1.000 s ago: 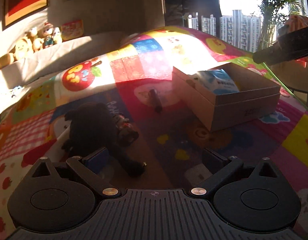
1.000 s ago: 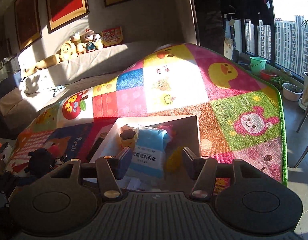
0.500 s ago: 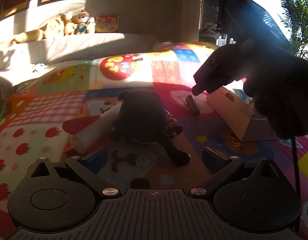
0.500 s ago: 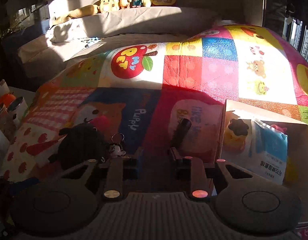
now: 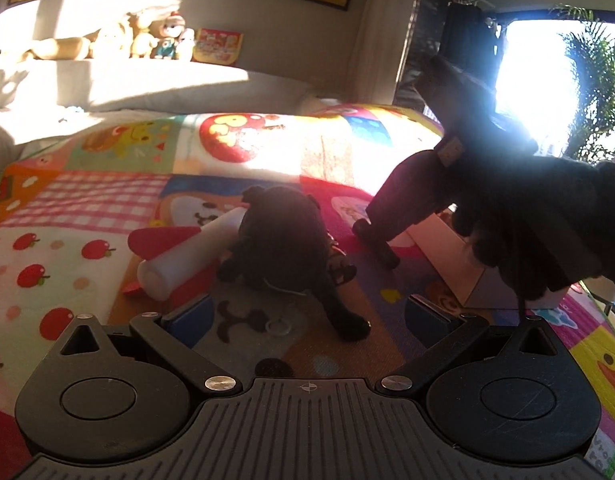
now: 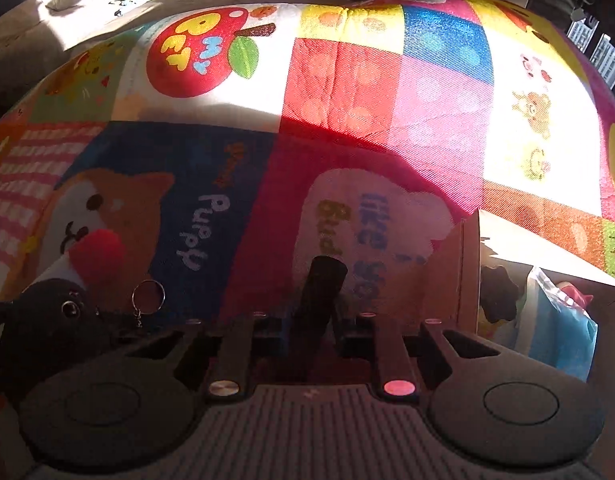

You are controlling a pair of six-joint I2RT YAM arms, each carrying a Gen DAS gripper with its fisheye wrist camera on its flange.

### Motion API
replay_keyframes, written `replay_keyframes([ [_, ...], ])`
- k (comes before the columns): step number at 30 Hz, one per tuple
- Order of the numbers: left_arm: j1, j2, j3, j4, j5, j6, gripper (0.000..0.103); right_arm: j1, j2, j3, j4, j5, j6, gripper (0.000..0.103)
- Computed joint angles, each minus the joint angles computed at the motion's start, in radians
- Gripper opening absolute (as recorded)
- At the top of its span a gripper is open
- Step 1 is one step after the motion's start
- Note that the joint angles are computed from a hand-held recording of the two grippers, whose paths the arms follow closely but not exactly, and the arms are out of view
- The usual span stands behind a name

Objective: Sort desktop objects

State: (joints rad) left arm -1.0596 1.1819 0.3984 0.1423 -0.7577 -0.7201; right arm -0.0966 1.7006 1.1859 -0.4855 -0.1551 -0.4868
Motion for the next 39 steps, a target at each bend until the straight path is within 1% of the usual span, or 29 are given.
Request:
replay_keyframes([
  [3, -0.009, 0.009, 0.009, -0.013, -0.021, -0.004, 0.103, -0.046, -0.164, -0.155, -0.041, -0.087, -0.163, 0.017],
  [5, -0.013, 0.021, 0.023, -0.032, -0.029, -0.007, 0.103, -0.108, -0.278, -0.237, -0.113, -0.153, -0.304, 0.017],
  [8, -0.011, 0.04, 0.047, -0.065, -0.028, -0.002, 0.103, -0.237, -0.396, -0.308, -0.225, -0.225, -0.513, 0.017],
  [10, -0.01, 0.061, 0.074, -0.097, -0.022, 0.005, 0.103, -0.355, -0.446, -0.34, -0.276, -0.265, -0.687, 0.015],
  [12, -0.004, 0.091, 0.104, -0.124, -0.012, 0.024, 0.103, -0.469, -0.482, -0.373, -0.254, -0.315, -0.846, 0.015],
  [13, -0.003, 0.106, 0.12, -0.136, -0.009, 0.037, 0.103, -0.512, -0.498, -0.396, -0.21, -0.339, -0.905, 0.015],
  [14, -0.002, 0.119, 0.132, -0.143, -0.006, 0.048, 0.103, -0.541, -0.51, -0.418, -0.161, -0.353, -0.936, 0.015],
  [15, -0.001, 0.129, 0.143, -0.147, -0.003, 0.054, 0.103, -0.582, -0.521, -0.454, -0.078, -0.386, -0.96, 0.015],
  [17, 0.009, 0.147, 0.164, -0.158, 0.002, 0.059, 0.103, -0.627, -0.522, -0.515, 0.091, -0.427, -0.951, 0.015],
  [18, 0.013, 0.158, 0.175, -0.163, -0.003, 0.063, 0.103, -0.639, -0.508, -0.524, 0.14, -0.432, -0.922, 0.016],
  [19, 0.018, 0.169, 0.187, -0.169, -0.01, 0.073, 0.103, -0.655, -0.476, -0.499, 0.129, -0.44, -0.887, 0.017],
  [20, 0.026, 0.183, 0.203, -0.176, -0.017, 0.088, 0.103, -0.679, -0.436, -0.455, 0.083, -0.458, -0.856, 0.021],
  [22, 0.048, 0.213, 0.233, -0.194, -0.031, 0.124, 0.103, -0.731, -0.365, -0.377, -0.023, -0.515, -0.81, 0.032],
  [24, 0.077, 0.247, 0.271, -0.236, -0.04, 0.149, 0.103, -0.802, -0.315, -0.342, -0.074, -0.596, -0.781, 0.059],
  [27, 0.106, 0.268, 0.304, -0.275, -0.06, 0.188, 0.103, -0.891, -0.231, -0.294, -0.139, -0.689, -0.736, 0.076],
  [29, 0.124, 0.276, 0.32, -0.298, -0.113, 0.215, 0.103, -0.947, -0.173, -0.264, -0.181, -0.751, -0.715, 0.084],
  [31, 0.144, 0.276, 0.331, -0.322, -0.156, 0.215, 0.103, -0.988, -0.128, -0.249, -0.208, -0.793, -0.726, 0.086],
  [32, 0.159, 0.26, 0.324, -0.312, -0.141, 0.218, 0.103, -1.003, -0.109, -0.241, -0.22, -0.807, -0.736, 0.087],
  [33, 0.171, 0.238, 0.311, -0.29, -0.109, 0.225, 0.103, -1.007, -0.093, -0.235, -0.22, -0.815, -0.734, 0.088],
  [35, 0.207, 0.185, 0.277, -0.226, 0.042, 0.264, 0.103, -1.009, -0.067, -0.227, -0.218, -0.817, -0.727, 0.089],
  [36, 0.211, 0.189, 0.277, -0.206, 0.087, 0.273, 0.103, -1.005, -0.056, -0.225, -0.216, -0.814, -0.721, 0.089],
  [37, 0.206, 0.21, 0.288, -0.199, 0.093, 0.279, 0.103, -1.002, -0.043, -0.22, -0.218, -0.809, -0.716, 0.089],
  [39, 0.198, 0.278, 0.331, -0.212, 0.064, 0.296, 0.103, -1.012, -0.031, -0.21, -0.235, -0.825, -0.723, 0.089],
])
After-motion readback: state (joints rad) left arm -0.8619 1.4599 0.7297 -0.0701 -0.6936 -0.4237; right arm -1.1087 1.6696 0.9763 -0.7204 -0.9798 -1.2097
